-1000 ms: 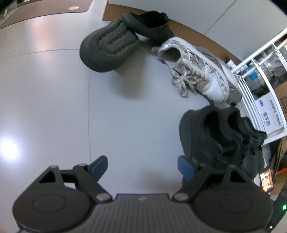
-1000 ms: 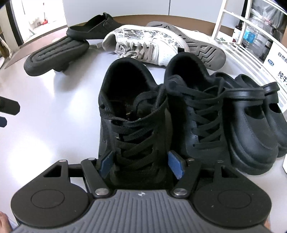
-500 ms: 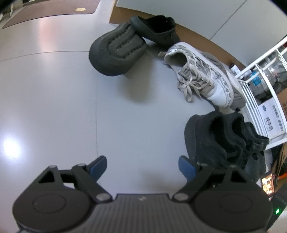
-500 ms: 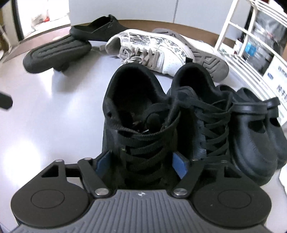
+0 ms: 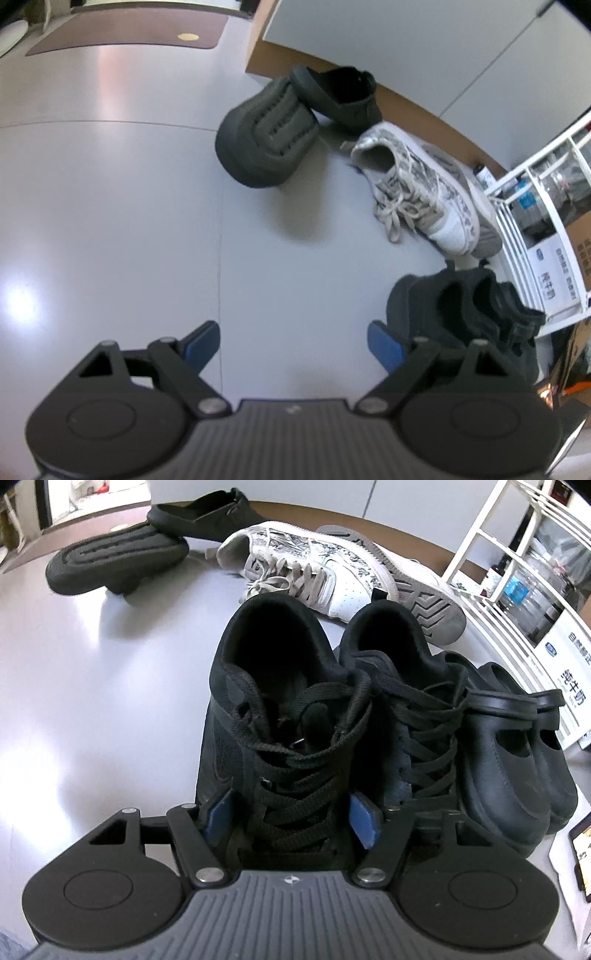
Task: Organize scattered shoes
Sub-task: 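Push the sneaker against its mate with the right tool to align the pair, then move the left tool to the white graphic-print sneaker and lower onto it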
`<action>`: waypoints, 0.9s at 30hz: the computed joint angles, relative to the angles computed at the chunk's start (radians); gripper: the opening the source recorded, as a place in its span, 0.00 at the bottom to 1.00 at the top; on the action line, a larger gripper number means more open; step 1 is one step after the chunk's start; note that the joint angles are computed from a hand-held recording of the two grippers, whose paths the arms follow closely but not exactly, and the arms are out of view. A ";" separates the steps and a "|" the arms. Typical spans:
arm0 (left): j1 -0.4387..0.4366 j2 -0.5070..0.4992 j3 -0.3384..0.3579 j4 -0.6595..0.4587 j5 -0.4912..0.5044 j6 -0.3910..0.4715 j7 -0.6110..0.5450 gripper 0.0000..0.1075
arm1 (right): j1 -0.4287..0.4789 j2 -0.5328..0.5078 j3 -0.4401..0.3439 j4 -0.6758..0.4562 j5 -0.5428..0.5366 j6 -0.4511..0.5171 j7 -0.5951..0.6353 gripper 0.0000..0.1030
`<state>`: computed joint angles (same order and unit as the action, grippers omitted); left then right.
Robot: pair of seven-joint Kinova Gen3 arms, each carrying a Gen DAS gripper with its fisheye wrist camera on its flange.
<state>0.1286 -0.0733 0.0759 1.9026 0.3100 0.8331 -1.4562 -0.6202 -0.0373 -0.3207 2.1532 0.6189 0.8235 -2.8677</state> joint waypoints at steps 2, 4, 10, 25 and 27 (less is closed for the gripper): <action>-0.004 -0.007 -0.007 0.004 0.012 -0.001 -0.007 0.82 | 0.017 -0.001 0.001 -0.011 -0.031 0.003 0.048 0.68; -0.009 -0.014 -0.017 0.006 0.032 -0.001 -0.027 0.82 | 0.036 -0.012 0.013 -0.023 -0.082 -0.001 0.111 0.69; -0.037 -0.049 -0.054 0.026 0.087 -0.015 -0.076 0.82 | 0.091 -0.052 0.032 -0.055 -0.229 0.024 0.268 0.68; -0.057 -0.108 -0.104 0.058 0.195 -0.068 -0.159 0.82 | 0.203 -0.118 0.113 -0.459 -0.450 0.406 0.816 0.67; -0.058 -0.109 -0.099 0.058 0.197 -0.076 -0.156 0.82 | 0.190 -0.110 0.201 -0.545 -0.531 0.458 0.894 0.69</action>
<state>0.0707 -0.1821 -0.0234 1.9607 0.5066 0.7571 -1.6126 -0.4305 -0.1476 -0.1195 1.6079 0.0879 1.2815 -1.9738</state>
